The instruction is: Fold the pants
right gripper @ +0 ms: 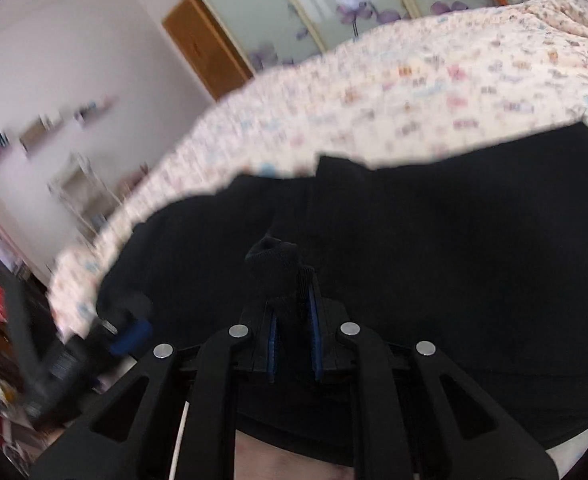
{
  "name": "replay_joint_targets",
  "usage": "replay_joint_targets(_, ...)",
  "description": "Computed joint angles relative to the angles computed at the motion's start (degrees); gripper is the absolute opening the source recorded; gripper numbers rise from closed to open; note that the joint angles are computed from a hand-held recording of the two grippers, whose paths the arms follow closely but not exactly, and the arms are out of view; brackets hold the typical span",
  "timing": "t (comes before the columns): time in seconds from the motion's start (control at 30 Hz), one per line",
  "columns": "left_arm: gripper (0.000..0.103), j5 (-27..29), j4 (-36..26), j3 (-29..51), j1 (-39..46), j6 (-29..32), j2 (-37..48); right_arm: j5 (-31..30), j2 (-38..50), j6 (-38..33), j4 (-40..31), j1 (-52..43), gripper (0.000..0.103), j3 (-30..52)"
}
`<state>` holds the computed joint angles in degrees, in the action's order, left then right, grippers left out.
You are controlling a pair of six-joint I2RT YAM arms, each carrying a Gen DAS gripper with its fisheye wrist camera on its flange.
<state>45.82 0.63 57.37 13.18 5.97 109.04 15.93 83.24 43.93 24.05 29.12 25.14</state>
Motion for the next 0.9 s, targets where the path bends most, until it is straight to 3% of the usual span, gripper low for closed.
replay_joint_targets(0.07, 0.101, -0.6, 0.2, -0.4, -0.2, -0.1, -0.3, 2.0, 0.8, -1.4, -3.1, 1.4, 0.013, 2.7)
replay_joint_targets(0.17, 0.101, 0.1, 0.1, -0.5, 0.0, -0.1, -0.3, -2.7, 9.2, -3.7, -10.4, 1.2, 0.015, 10.1)
replay_joint_targets(0.23, 0.101, 0.6, -0.1, -0.6, 0.3, -0.1, -0.4, -1.4, 11.9, -6.6, -16.0, 3.3, 0.020, 13.3)
replay_joint_targets(0.33, 0.101, 0.6, -0.4, -0.5, 0.3, 0.1, -0.5, -5.4, 9.2, -9.8, -19.4, 4.1, 0.059, 13.8)
replay_joint_targets(0.37, 0.101, 0.5, -0.3, -0.6, 0.2, 0.0, -0.6, -6.3, 8.6, -9.8, -19.9, 4.4, 0.065, 13.8)
replay_joint_targets(0.47, 0.101, 1.3, -0.7, -0.6, 0.5, -0.2, -1.0, -9.0, 5.0, -9.0, -14.5, 3.8, 0.065, 10.2)
replay_joint_targets(0.53, 0.101, 3.5, -0.5, -0.9, 1.3, -0.6, -1.5, -12.8, 2.6, -4.8, -4.1, 1.7, 0.065, 4.7)
replay_joint_targets(0.6, 0.101, 6.3, 1.2, -1.8, 2.3, -1.7, -2.1, -18.2, 6.0, 0.6, 4.9, -1.1, 0.065, 3.1)
replay_joint_targets(0.67, 0.101, 9.3, 4.9, -3.6, 3.8, -4.0, -3.3, -24.5, 12.0, 5.4, 9.3, -3.6, 0.068, 3.8)
replay_joint_targets(0.77, 0.101, 13.7, 8.6, -4.8, 6.5, -6.7, -4.3, -25.7, 13.6, 5.1, 9.0, -3.7, 0.068, 4.8)
replay_joint_targets(0.83, 0.101, 15.9, 3.5, -2.4, 8.9, -5.1, -4.2, -27.6, 9.5, 6.8, 6.1, -4.4, 0.069, 3.7)
replay_joint_targets(0.9, 0.101, 16.2, -5.6, 2.3, 11.0, -2.5, -3.1, -28.6, 3.1, 6.2, 3.2, -4.8, 0.078, 0.8)
